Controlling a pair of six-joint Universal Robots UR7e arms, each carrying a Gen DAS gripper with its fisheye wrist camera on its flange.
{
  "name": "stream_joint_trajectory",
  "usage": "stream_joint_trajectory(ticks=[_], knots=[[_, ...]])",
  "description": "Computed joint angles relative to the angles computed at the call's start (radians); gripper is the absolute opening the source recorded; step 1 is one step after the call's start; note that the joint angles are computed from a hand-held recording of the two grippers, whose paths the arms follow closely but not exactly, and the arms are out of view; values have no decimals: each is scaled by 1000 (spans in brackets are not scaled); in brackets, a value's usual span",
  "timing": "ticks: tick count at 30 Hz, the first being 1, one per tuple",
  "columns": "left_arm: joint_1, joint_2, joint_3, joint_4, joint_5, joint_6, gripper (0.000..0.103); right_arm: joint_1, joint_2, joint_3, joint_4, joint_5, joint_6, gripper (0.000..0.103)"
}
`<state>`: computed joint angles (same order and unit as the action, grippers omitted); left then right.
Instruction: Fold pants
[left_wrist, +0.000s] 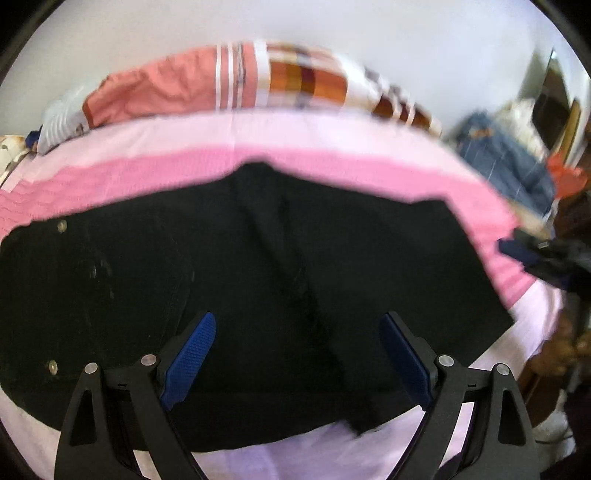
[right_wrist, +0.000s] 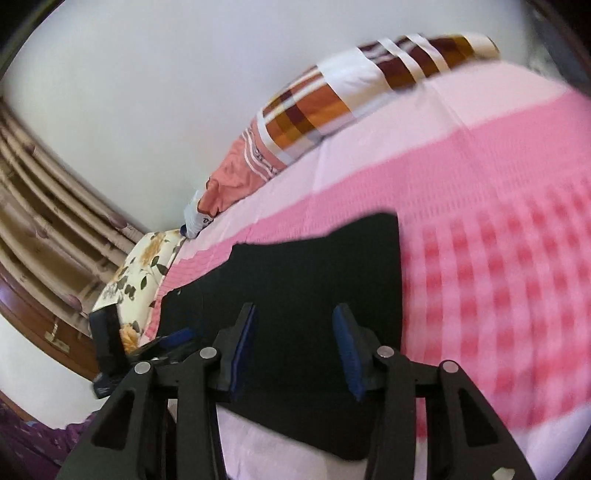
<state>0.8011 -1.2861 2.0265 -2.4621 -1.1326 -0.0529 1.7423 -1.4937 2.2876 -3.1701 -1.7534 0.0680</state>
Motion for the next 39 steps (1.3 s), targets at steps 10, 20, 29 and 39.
stream_joint_trajectory(ticks=[10, 20, 29, 39], knots=[[-8, 83, 18, -19, 46, 77, 91, -142, 114, -183, 159, 36, 36, 10], [5, 93, -8, -10, 29, 46, 91, -131, 94, -182, 169, -47, 50, 36], [14, 40, -11, -8, 4, -11, 91, 9, -81, 56, 62, -98, -30, 37], [31, -56, -31, 34, 96, 10, 91, 194, 39, 40, 41, -394, -105, 38]])
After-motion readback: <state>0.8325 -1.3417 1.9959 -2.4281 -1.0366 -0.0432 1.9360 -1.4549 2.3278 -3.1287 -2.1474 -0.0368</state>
